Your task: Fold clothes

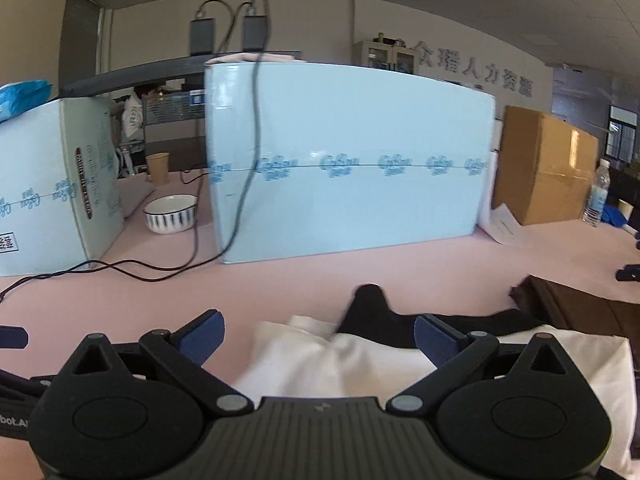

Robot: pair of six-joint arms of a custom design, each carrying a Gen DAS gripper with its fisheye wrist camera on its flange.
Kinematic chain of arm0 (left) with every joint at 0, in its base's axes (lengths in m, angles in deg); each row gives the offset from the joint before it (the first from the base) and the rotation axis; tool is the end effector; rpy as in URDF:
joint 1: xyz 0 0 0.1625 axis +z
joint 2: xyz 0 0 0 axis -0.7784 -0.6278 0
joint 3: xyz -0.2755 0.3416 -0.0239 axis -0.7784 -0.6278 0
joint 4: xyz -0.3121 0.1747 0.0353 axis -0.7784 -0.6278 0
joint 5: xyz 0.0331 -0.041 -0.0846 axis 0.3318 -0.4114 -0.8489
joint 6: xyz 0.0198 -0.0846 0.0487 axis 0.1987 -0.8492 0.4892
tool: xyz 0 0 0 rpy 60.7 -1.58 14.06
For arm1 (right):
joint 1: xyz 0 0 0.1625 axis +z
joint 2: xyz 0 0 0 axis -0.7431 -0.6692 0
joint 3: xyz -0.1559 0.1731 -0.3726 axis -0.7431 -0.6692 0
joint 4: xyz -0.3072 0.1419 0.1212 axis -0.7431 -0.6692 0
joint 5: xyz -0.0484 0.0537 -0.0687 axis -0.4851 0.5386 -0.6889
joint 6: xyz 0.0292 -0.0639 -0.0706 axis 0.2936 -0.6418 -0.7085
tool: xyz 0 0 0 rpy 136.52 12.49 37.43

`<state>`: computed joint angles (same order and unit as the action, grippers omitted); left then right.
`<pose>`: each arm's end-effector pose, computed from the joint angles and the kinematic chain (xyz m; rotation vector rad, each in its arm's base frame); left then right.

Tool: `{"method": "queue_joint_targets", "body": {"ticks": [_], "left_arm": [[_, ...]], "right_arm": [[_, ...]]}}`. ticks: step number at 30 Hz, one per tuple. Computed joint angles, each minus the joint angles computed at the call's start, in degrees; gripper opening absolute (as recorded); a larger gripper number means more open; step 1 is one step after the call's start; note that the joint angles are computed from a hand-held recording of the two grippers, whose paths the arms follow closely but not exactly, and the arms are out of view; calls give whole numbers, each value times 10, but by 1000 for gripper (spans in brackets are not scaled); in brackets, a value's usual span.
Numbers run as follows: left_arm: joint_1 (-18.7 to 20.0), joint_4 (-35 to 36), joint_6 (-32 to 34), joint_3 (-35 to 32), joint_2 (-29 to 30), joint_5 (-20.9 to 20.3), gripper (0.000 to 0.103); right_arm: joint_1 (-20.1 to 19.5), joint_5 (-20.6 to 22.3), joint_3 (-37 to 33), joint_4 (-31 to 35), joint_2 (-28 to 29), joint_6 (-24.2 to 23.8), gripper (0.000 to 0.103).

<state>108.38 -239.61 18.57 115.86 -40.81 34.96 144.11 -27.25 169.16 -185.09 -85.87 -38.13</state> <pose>-0.1297 -0.6030 0.1475 0.2962 2.1310 -1.0554 0.1793 -0.6641 0.1075 0.8251 -2.1990 1.1376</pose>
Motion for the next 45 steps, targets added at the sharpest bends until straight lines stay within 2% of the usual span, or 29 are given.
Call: {"method": "queue_joint_targets", "body": {"ticks": [4, 7, 9, 10, 12, 17, 21, 22, 26, 27, 28, 29, 30, 32, 35, 40, 45], "left_arm": [[-9, 53, 22, -39, 30, -47, 103], [-12, 110, 29, -86, 64, -71, 103], [-13, 136, 29, -111, 82, -68, 103], [-13, 143, 33, -121, 89, -66, 103], [-12, 160, 40, -146, 105, -62, 103], [-1, 205, 1, -195, 127, -84, 103], [9, 202, -8, -200, 130, -123, 90], [10, 195, -4, -200, 133, -127, 85], [8, 147, 32, -197, 147, -128, 74], [7, 136, 39, -197, 151, -127, 73], [6, 125, 46, -197, 154, -127, 67], [5, 114, 52, -196, 157, -127, 56], [4, 103, 57, -194, 158, -131, 50], [2, 79, 71, -189, 161, -131, 31], [0, 39, 95, -181, 161, -132, 15], [10, 51, 36, -163, 127, -155, 10], [3, -26, 83, -142, 105, -132, 6]], "right_arm": [[-43, 7, 48, -36, -47, -29, 103], [-79, 25, 89, -97, -65, -120, 103], [-94, 13, 97, -141, -60, -183, 102], [-99, -1, 94, -153, -56, -196, 100], [-107, -27, 86, -158, -52, -201, 97], [-129, -25, 69, -116, -56, -163, 91], [-139, -21, 44, -130, -37, -181, 86], [-139, -20, 41, -128, -34, -180, 82], [-139, -1, 47, -109, -41, -169, 41], [-139, 2, 50, -122, -38, -176, 36], [-138, 3, 53, -129, -38, -179, 26], [-138, 9, 58, -134, -41, -173, 22], [-140, 19, 66, -134, -48, -156, 21], [-145, 52, 90, -126, -69, -114, 19], [-151, 110, 132, -127, -101, -59, 19], [-149, 206, 186, -150, -138, -13, 18], [-138, 319, 235, -172, -164, -6, 18]]}}
